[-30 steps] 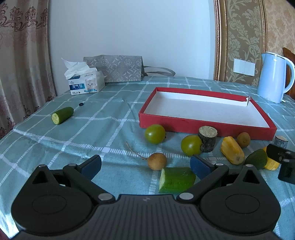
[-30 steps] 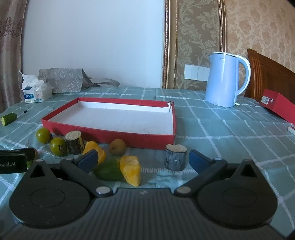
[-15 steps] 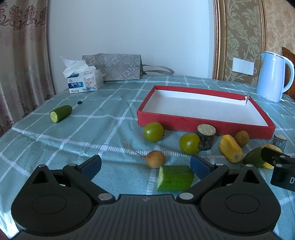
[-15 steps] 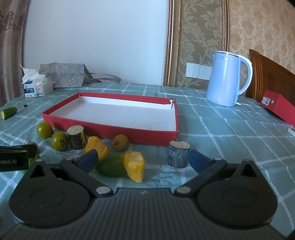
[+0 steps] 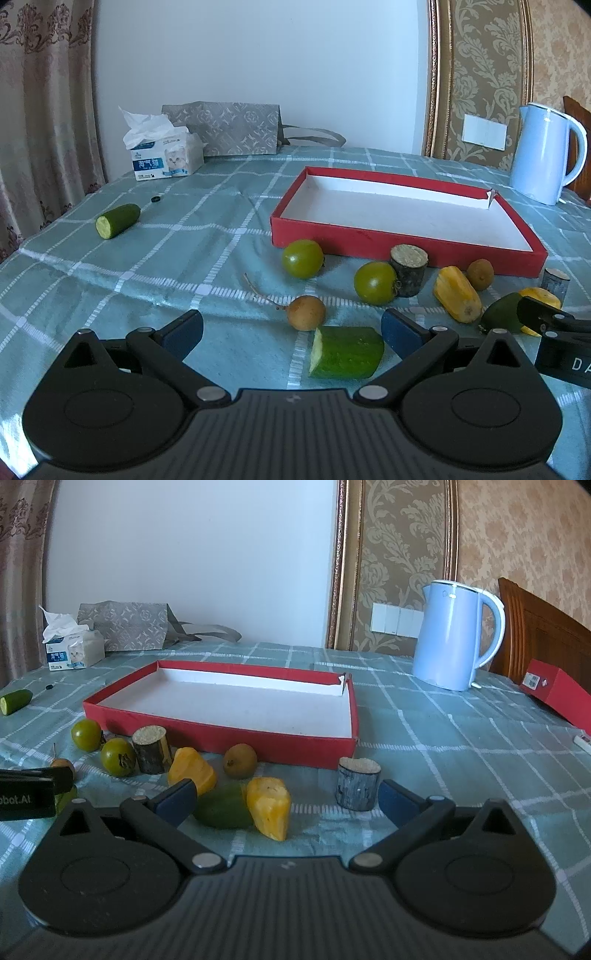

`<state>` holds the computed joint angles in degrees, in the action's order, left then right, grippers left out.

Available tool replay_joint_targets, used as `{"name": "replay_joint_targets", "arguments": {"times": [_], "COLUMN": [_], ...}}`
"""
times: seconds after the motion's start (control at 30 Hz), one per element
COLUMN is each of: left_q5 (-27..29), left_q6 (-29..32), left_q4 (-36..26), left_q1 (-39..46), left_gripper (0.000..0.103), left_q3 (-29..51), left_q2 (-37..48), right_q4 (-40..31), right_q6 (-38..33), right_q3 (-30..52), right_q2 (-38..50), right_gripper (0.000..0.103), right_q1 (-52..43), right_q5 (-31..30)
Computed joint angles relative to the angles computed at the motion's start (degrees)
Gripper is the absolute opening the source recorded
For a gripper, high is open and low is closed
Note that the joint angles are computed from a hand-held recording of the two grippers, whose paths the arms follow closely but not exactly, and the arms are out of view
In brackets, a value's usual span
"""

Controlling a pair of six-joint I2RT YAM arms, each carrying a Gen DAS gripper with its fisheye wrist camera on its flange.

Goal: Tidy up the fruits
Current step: 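Move left gripper to the green cucumber chunk while right gripper approaches the dark wooden cylinder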

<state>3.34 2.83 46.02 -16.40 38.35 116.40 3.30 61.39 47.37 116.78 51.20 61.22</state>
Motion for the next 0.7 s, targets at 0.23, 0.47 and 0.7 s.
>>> {"name": "replay_joint_targets", "arguments": {"times": [0.23, 0.47, 0.7], "left_q5": [0.25, 0.34, 0.54], "left_q6": [0.18, 0.23, 0.23], "left_q4": [0.24, 0.12, -0.01], "left_q1": [0.03, 0.03, -0.06], "left_gripper": [0.103, 0.103, 0.103], "left_q3": [-0.44, -0.51, -0.68], "left_q2": [-0.36, -0.47, -0.69], "right_q4": [-1.29, -0.99, -0.87], "right_q6": [0.67, 0.87, 1.01], "right_q3": [0.67, 0.38, 0.31], "right_q2": [0.41, 0.32, 0.48], "right_gripper": [0.103, 0.103, 0.103], "right_q1": [0.24, 0.24, 0.33], "right_q5": [0.24, 0.14, 0.08]}}
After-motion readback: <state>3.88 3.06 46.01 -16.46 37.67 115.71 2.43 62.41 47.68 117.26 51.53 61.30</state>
